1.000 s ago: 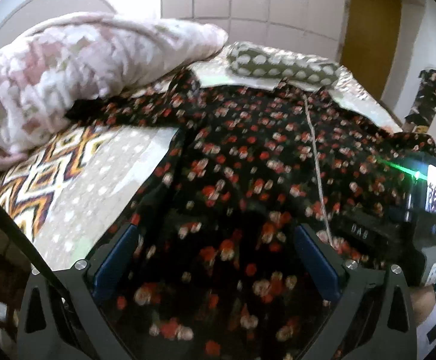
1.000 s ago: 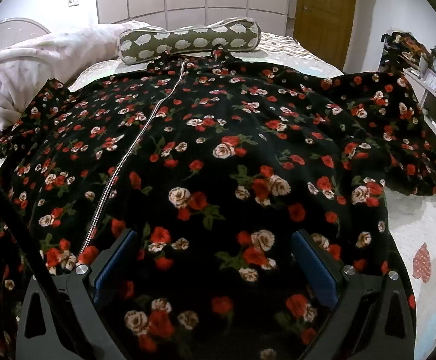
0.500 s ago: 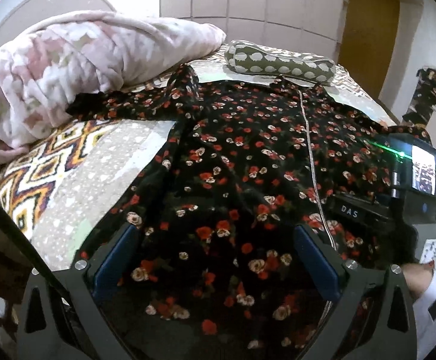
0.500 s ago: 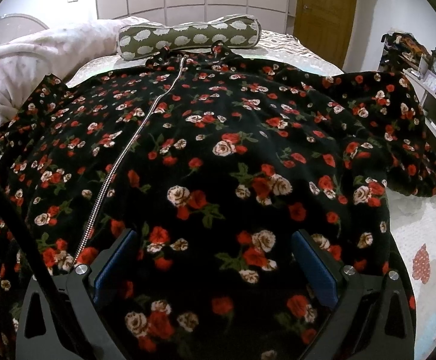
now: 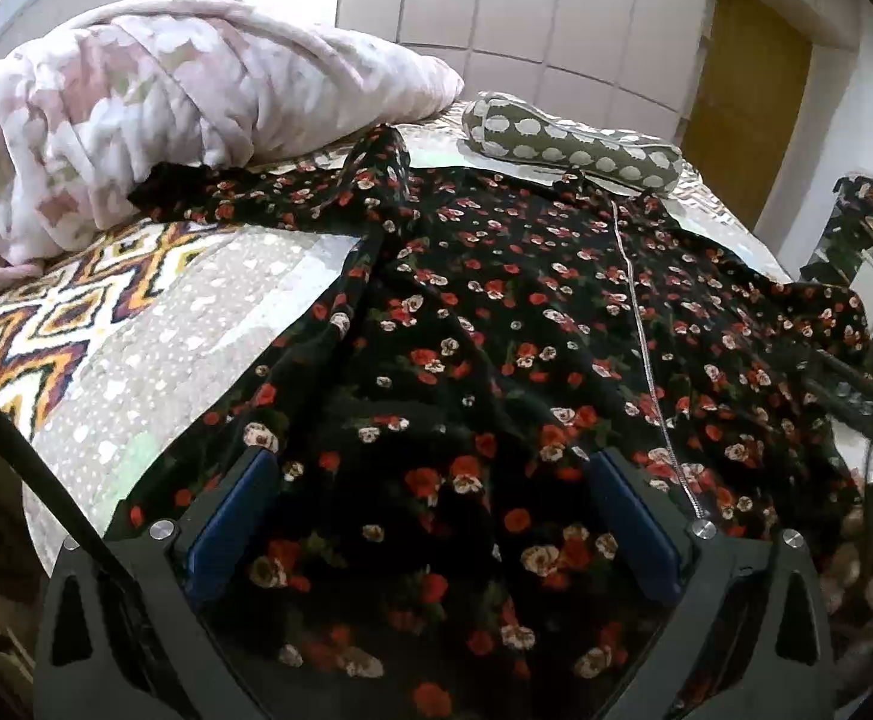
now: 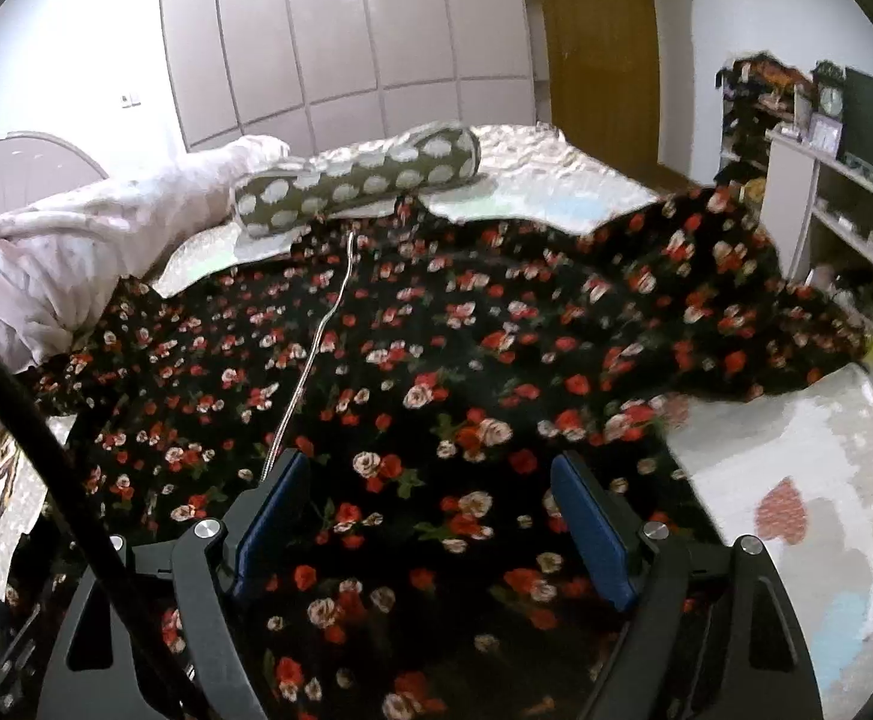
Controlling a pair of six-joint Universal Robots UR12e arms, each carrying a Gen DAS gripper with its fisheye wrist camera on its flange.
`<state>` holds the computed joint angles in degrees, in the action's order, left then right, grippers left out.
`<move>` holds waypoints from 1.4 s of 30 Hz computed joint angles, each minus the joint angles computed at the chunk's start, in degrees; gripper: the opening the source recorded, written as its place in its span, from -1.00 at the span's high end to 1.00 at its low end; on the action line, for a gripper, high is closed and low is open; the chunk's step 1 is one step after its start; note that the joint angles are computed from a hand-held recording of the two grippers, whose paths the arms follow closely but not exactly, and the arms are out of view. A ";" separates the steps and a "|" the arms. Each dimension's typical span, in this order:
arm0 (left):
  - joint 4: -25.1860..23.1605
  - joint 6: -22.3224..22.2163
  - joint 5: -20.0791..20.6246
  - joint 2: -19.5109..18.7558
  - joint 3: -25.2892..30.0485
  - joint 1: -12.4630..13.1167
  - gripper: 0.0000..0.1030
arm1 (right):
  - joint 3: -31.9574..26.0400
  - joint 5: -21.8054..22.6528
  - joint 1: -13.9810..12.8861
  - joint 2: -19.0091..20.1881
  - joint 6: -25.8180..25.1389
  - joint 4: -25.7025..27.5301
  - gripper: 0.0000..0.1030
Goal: Fold large clothes
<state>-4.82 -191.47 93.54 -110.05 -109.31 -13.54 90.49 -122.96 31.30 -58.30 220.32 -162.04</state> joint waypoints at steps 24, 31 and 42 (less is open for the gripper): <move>-1.15 1.92 -5.75 1.52 -0.59 2.13 -0.99 | 1.71 0.09 2.13 -1.30 1.73 1.67 -0.68; -0.64 1.39 -2.74 0.94 0.72 5.05 -0.99 | 0.66 0.40 2.70 -0.42 -0.43 2.36 -0.68; -10.43 -7.45 -10.22 -2.88 8.49 12.76 -0.99 | 0.25 1.33 3.02 0.35 -0.46 3.33 -0.68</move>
